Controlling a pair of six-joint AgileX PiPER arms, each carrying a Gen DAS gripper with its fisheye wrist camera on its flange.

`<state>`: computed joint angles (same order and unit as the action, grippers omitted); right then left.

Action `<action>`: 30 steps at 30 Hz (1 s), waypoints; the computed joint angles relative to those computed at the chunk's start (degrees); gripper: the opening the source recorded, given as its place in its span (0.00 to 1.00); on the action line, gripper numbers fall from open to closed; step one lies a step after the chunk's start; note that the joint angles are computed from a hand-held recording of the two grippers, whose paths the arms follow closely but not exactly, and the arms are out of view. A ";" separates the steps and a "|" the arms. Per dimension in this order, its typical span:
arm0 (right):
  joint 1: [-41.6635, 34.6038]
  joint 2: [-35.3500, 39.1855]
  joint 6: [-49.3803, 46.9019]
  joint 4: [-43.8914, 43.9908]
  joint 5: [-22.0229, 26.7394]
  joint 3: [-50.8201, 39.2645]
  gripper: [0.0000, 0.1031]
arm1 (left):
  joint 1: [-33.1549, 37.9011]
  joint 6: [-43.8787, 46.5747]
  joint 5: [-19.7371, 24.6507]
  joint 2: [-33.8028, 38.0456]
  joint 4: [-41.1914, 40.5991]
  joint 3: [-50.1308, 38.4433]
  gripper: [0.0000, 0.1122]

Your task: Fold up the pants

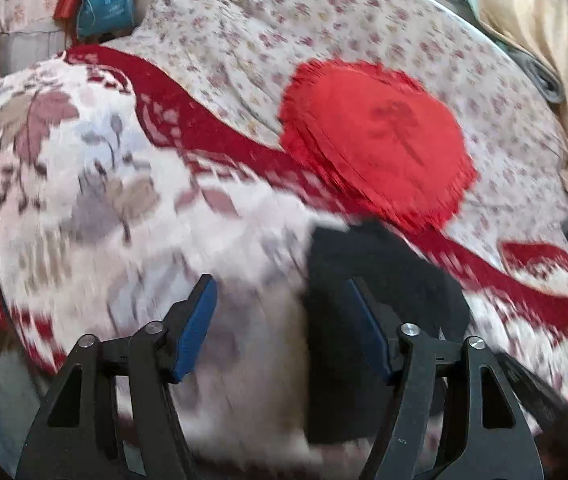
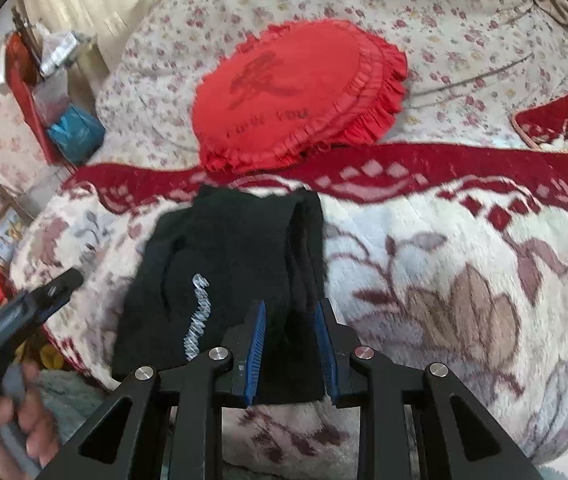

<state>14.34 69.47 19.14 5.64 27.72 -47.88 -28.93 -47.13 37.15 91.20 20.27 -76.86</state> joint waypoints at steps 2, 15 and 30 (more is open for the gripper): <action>-1.19 0.14 -1.93 1.56 -0.55 -0.75 0.23 | 3.58 3.63 1.55 6.37 -1.19 -7.04 0.67; -6.68 1.95 -12.82 15.61 1.45 0.56 0.23 | 7.51 12.08 11.84 34.06 3.65 -35.46 0.86; -12.29 -0.69 -18.58 23.72 4.14 2.42 0.23 | 10.46 9.73 7.25 32.14 -1.01 -30.48 0.91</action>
<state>2.05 68.78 0.55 29.36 31.86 -45.45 -18.47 -37.39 44.40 123.34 19.26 -107.34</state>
